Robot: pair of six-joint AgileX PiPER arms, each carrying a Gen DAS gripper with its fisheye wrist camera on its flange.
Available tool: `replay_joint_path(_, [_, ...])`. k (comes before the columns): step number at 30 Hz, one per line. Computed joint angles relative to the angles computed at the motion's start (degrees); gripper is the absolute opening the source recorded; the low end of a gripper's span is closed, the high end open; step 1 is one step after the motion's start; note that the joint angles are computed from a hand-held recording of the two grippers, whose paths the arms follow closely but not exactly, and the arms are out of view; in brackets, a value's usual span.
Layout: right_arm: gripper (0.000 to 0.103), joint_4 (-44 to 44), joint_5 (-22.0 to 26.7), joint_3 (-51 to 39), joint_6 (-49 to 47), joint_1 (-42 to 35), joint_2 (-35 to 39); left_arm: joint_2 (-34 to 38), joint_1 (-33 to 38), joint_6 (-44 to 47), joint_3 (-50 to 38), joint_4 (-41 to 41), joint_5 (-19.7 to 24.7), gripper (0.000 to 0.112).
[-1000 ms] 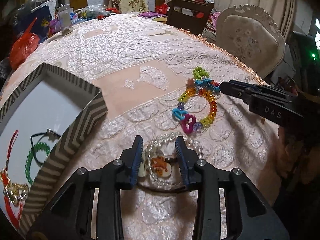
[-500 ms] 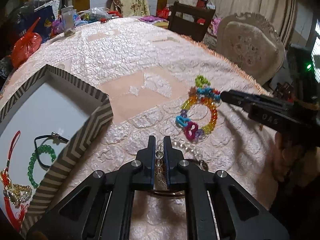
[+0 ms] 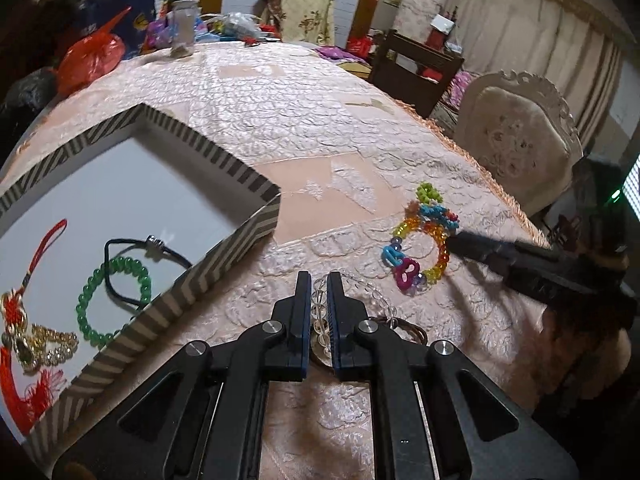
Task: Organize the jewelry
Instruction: 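Close the right gripper on the amber bead bracelet while the left gripper holds the clear bracelet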
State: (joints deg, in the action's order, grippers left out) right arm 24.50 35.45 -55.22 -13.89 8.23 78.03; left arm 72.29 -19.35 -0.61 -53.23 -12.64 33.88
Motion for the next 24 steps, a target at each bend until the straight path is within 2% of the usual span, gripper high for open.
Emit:
replay_joint_path(2, [0.023,-0.16,-1.01,-0.53,0.59,0.78,1.28,-0.62,-0.08,-0.66,0.14,0.31,-0.03,0.006])
replay_joint_path(8, [0.023,-13.09,-2.42,-2.92,9.93,6.54,3.72,-1.53,1.52,0.86,-0.18,-1.64,0.84,0.006])
replay_joint_path(10, [0.009,-15.41,-2.68,-2.80,11.18,7.41,3.80,-1.54,2.30,1.63,-0.39,-2.58,1.17,0.006])
replay_joint_path(14, [0.008,-21.82,-3.34,-1.94,16.17,9.74,2.55,-1.78,3.40,3.08,-0.30,-4.03,1.55,0.006])
replay_joint_path(17, [0.008,-22.32,-4.53,-0.14,17.39,9.12,-1.17,-2.03,3.66,3.62,-0.08,-4.71,1.66,0.006])
replay_joint_path(24, [0.008,-15.85,-4.07,-0.09,13.24,5.70,-7.84,-3.06,4.62,6.31,-0.80,-8.43,2.91,0.006])
